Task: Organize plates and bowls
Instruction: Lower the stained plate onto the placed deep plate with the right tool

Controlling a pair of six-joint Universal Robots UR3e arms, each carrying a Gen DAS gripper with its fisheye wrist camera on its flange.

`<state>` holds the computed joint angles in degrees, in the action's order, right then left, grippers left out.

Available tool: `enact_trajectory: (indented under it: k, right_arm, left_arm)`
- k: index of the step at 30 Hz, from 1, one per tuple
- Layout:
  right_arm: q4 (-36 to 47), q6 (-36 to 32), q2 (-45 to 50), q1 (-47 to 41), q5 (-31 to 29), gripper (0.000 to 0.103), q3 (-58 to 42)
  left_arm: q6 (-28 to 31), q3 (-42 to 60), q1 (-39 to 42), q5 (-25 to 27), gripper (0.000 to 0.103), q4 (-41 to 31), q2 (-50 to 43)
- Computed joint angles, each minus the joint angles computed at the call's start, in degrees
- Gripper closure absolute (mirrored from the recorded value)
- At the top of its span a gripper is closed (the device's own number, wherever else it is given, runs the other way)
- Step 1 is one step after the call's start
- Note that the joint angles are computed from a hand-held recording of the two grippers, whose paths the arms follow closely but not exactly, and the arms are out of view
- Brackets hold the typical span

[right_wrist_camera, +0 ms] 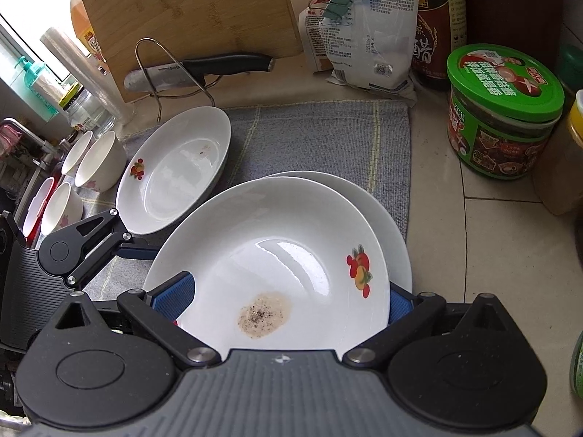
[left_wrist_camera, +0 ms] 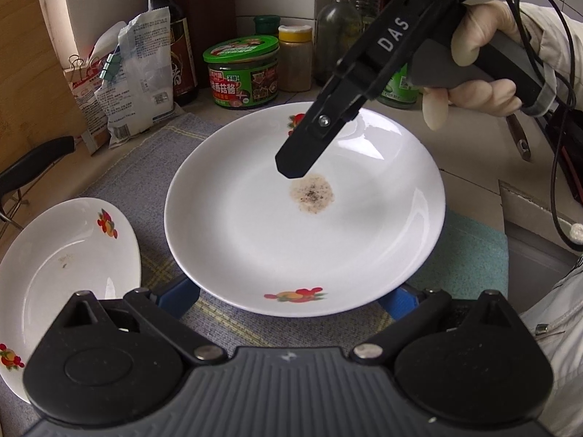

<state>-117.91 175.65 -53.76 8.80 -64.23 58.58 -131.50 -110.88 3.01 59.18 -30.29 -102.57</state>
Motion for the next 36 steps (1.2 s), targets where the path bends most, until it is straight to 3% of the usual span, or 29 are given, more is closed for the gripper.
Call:
enact_trajectory:
  k: [21,36]
  right_arm:
    - [-0.7,2.7,-2.9,-0.4,-1.6,0.000,3.4]
    - [0.3,3.5,-3.8,1.3,-5.2,0.000,3.2]
  left_arm:
    - [3.4,2.9,-1.1,2.0,0.002,-1.5,-2.8]
    - [2.2,0.1,-1.0,1.8,0.001,1.9,-1.6]
